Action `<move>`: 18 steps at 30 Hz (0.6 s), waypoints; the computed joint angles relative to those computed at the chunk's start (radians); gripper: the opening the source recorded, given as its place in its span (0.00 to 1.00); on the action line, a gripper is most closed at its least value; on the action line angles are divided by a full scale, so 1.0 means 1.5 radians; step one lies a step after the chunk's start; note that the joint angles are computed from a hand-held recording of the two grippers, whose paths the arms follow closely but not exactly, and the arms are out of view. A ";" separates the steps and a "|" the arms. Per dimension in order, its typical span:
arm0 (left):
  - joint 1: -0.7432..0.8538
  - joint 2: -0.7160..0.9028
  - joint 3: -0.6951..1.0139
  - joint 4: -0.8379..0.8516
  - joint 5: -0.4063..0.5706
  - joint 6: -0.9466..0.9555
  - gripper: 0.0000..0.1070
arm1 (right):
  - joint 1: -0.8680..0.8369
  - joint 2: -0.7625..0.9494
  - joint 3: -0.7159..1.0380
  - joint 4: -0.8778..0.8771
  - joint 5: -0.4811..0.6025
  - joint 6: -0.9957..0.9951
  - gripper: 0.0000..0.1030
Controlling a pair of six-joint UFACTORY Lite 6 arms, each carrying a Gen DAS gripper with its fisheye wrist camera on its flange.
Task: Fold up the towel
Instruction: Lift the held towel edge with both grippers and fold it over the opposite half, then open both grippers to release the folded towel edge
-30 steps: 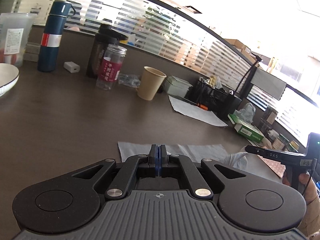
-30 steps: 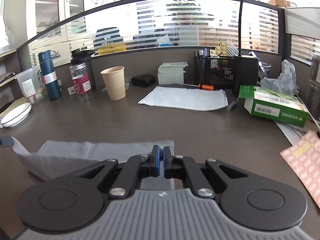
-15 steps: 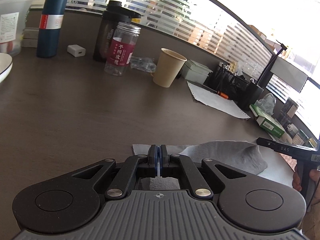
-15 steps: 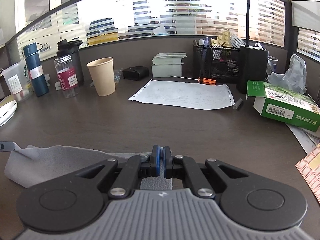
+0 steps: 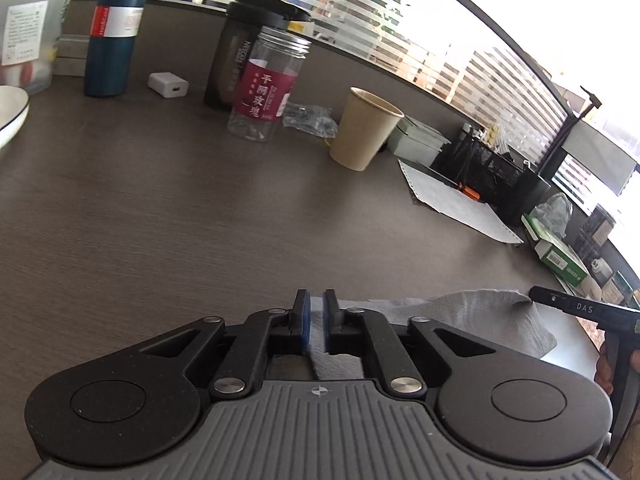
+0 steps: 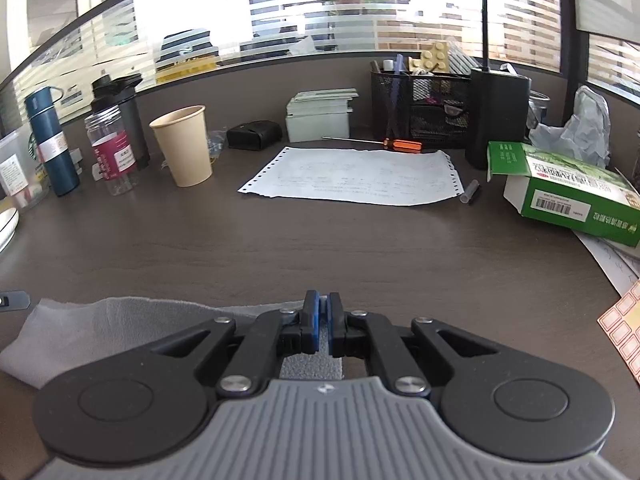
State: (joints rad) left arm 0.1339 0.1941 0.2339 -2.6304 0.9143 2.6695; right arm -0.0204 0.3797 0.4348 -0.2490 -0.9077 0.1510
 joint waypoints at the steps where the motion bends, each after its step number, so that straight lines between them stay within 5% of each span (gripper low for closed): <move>1: -0.001 -0.006 -0.005 -0.008 0.000 0.005 0.12 | -0.001 0.001 0.002 -0.001 0.002 0.004 0.10; 9: -0.083 -0.163 -0.110 -0.050 -0.006 0.036 0.19 | -0.035 -0.048 -0.034 -0.037 -0.023 0.032 0.16; 18: -0.205 -0.081 -0.075 -0.140 -0.003 0.089 0.19 | -0.017 -0.089 -0.102 -0.047 -0.020 -0.028 0.16</move>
State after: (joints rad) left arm -0.1735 0.0729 0.1216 -2.8399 0.9093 2.8029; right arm -0.0457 0.2455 0.2821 -0.3201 -0.9379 0.1097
